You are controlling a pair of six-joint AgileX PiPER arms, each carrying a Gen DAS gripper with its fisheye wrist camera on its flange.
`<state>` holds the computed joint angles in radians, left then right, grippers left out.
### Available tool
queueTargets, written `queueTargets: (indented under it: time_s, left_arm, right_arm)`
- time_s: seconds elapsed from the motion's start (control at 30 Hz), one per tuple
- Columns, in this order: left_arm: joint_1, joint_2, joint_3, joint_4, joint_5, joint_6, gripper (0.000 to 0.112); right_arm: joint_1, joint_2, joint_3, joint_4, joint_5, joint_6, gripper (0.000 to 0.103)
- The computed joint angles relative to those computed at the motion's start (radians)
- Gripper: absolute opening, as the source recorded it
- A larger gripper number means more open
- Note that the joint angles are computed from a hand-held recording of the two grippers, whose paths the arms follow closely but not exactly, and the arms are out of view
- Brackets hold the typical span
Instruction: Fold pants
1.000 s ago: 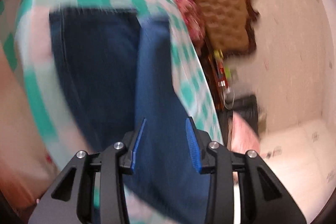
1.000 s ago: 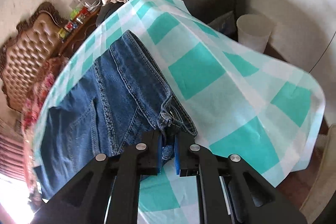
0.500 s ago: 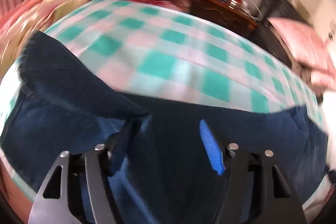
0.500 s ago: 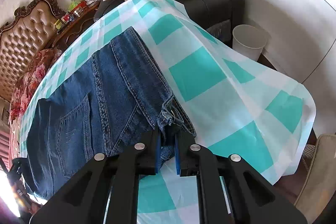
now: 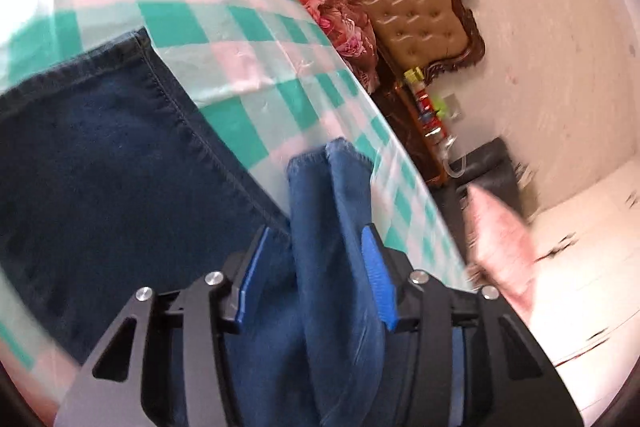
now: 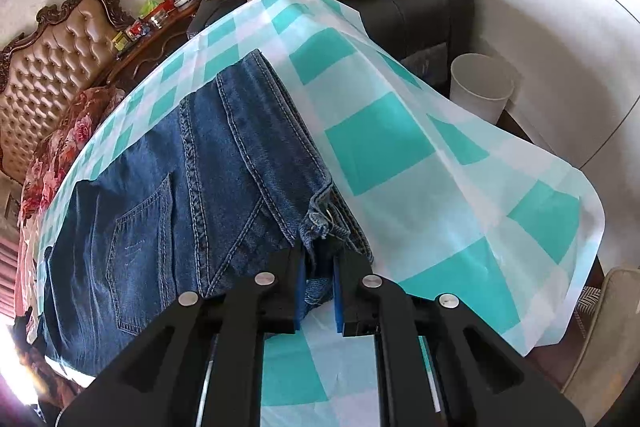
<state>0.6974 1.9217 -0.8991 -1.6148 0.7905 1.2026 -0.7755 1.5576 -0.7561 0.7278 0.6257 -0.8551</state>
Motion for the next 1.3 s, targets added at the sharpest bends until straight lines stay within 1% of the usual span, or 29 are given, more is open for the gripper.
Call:
queueTargets:
  time_s: [0.07,0.1,0.2,0.27,0.3,0.4,0.43,0.47,0.5,0.53,0.57,0.6,0.63,0.67,0.7,0.73,0.77,0.8,0.83,0.87,0.9,0.93,1.0,1.07,1.13,1.17,1.2,1.23,1.3]
  left_arm:
    - [-0.016,0.014,-0.049,0.040,-0.002,-0.042,0.045]
    - [-0.040,0.038,-0.101,0.069,0.002,-0.084,0.045]
    - [-0.136,0.104,-0.273,0.204,-0.042,-0.268,0.045]
    - [-0.182,0.182,-0.412,0.313,-0.057,-0.445,0.045]
    - [-0.200,0.234,-0.492,0.379,-0.055,-0.545,0.042]
    - [-0.238,0.311,-0.628,0.566,-0.028,-0.799,0.034]
    - [-0.252,0.332,-0.663,0.619,-0.032,-0.860,0.032]
    - [-0.256,0.342,-0.683,0.632,-0.021,-0.881,0.029]
    - [-0.259,0.358,-0.709,0.621,0.004,-0.867,0.019]
    - [-0.268,0.359,-0.720,0.649,0.002,-0.878,0.006]
    - [-0.279,0.335,-0.696,0.674,-0.040,-0.877,0.001]
    - [-0.281,0.300,-0.655,0.658,-0.082,-0.860,0.001]
    - [-0.258,0.235,-0.595,0.602,-0.092,-0.813,0.001]
    - [-0.236,0.153,-0.495,0.506,-0.130,-0.725,0.001]
    - [-0.200,0.070,-0.395,0.407,-0.141,-0.625,0.001]
    - [-0.137,-0.028,-0.295,0.343,-0.115,-0.551,0.001]
    - [-0.063,-0.126,-0.195,0.316,-0.092,-0.503,0.001]
    - [-0.022,-0.195,-0.095,0.249,-0.109,-0.415,0.001]
    - [0.058,-0.263,0.005,0.223,-0.097,-0.352,0.001]
    - [0.126,-0.302,0.080,0.222,-0.094,-0.308,0.001]
    - [0.185,-0.317,0.135,0.237,-0.097,-0.272,0.001]
    - [0.256,-0.296,0.182,0.245,-0.082,-0.211,0.001]
    - [0.355,-0.191,0.217,0.246,-0.051,-0.134,0.001]
    - [0.389,-0.140,0.239,0.216,-0.047,-0.040,0.001]
    - [0.378,-0.143,0.254,0.185,-0.064,0.014,0.001]
    - [0.381,-0.152,0.257,0.182,-0.059,0.012,0.001]
    - [0.391,-0.164,0.260,0.181,-0.036,-0.007,0.001]
    - [0.403,-0.171,0.254,0.183,-0.013,-0.020,0.001]
    - [0.417,-0.226,0.254,0.214,0.009,-0.080,0.001]
  right_arm:
    - [0.005,-0.002,0.000,-0.009,-0.005,0.010,0.009]
    - [0.007,-0.002,-0.001,-0.013,-0.007,0.015,0.009]
    - [0.020,-0.006,-0.005,-0.048,-0.015,0.052,0.009]
    - [0.022,-0.009,-0.004,-0.054,-0.015,0.063,0.009]
    - [0.021,-0.009,-0.004,-0.053,-0.014,0.062,0.009]
    - [0.018,-0.011,-0.002,-0.048,-0.012,0.059,0.009]
    - [0.018,-0.010,-0.002,-0.046,-0.011,0.057,0.009]
    - [0.019,-0.011,-0.002,-0.049,-0.013,0.059,0.009]
    - [0.024,-0.012,-0.002,-0.056,-0.018,0.063,0.009]
    - [0.029,-0.015,-0.001,-0.063,-0.022,0.066,0.009]
    - [0.029,-0.018,0.000,-0.062,-0.022,0.063,0.009]
    - [0.025,-0.021,0.001,-0.055,-0.017,0.057,0.008]
    - [0.021,-0.029,0.002,-0.048,-0.011,0.044,0.008]
    - [0.012,-0.043,0.002,-0.039,0.002,0.028,0.008]
    - [-0.008,-0.065,0.000,-0.022,0.033,0.008,0.008]
    - [-0.026,-0.085,-0.005,-0.008,0.064,-0.013,0.007]
    - [-0.046,-0.104,-0.014,0.004,0.101,-0.032,0.007]
    - [-0.066,-0.117,-0.028,0.011,0.141,-0.041,0.007]
    - [-0.082,-0.130,-0.046,0.014,0.183,-0.045,0.007]
    - [-0.084,-0.140,-0.055,0.009,0.195,-0.045,0.007]
    - [-0.073,-0.147,-0.059,-0.007,0.190,-0.036,0.007]
    - [-0.060,-0.145,-0.063,-0.025,0.181,-0.019,0.007]
    - [-0.030,-0.105,-0.073,-0.068,0.150,0.029,0.007]
    - [-0.025,-0.081,-0.079,-0.079,0.141,0.046,0.007]
    - [-0.025,-0.076,-0.084,-0.081,0.146,0.048,0.007]
    - [-0.032,-0.085,-0.087,-0.080,0.161,0.049,0.007]
    - [-0.043,-0.088,-0.096,-0.073,0.185,0.048,0.007]
    - [-0.068,-0.098,-0.117,-0.055,0.238,0.040,0.007]
    - [-0.096,-0.111,-0.144,-0.037,0.298,0.032,0.007]
